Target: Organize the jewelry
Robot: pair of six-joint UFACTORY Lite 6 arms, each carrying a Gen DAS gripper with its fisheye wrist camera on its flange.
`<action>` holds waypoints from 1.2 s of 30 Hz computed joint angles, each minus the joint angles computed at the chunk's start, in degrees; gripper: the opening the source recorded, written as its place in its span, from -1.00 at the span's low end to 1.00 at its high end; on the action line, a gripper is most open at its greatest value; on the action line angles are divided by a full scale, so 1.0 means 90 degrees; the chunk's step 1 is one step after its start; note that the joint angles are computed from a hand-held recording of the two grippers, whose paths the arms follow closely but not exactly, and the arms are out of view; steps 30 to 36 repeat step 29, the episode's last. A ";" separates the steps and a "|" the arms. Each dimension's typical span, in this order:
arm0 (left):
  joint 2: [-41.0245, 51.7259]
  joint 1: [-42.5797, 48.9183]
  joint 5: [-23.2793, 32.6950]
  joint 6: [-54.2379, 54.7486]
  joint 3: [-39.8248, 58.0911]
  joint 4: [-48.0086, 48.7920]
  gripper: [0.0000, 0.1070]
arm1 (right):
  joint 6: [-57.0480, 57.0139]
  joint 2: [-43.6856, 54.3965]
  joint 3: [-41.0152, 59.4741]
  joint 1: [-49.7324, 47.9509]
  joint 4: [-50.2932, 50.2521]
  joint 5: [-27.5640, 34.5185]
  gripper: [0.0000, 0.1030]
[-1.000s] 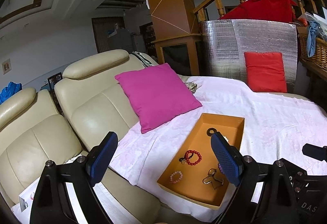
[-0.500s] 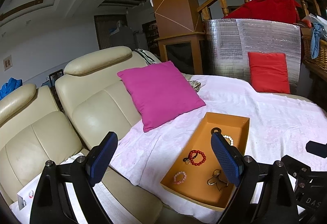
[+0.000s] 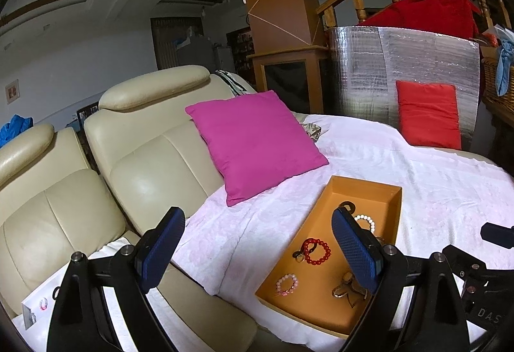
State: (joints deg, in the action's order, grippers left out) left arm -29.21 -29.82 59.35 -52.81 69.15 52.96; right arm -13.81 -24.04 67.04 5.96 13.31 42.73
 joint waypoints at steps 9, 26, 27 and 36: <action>0.0244 0.0451 -0.0395 0.0105 -0.0033 -0.0104 0.73 | -0.0063 0.0574 0.0224 0.0097 0.0007 -0.0268 0.47; 0.1320 -0.0342 -0.0066 -0.0414 0.0583 0.0441 0.73 | -0.2206 0.1314 0.0321 -0.1193 0.1999 -0.0252 0.47; 0.1552 -0.0559 0.0002 -0.0555 0.0787 0.0475 0.73 | -0.2546 0.1367 0.0321 -0.1511 0.2305 -0.0169 0.47; 0.2071 -0.0858 -0.0126 -0.0615 0.1248 0.0359 0.73 | -0.3463 0.1578 0.0366 -0.2449 0.3079 0.0039 0.47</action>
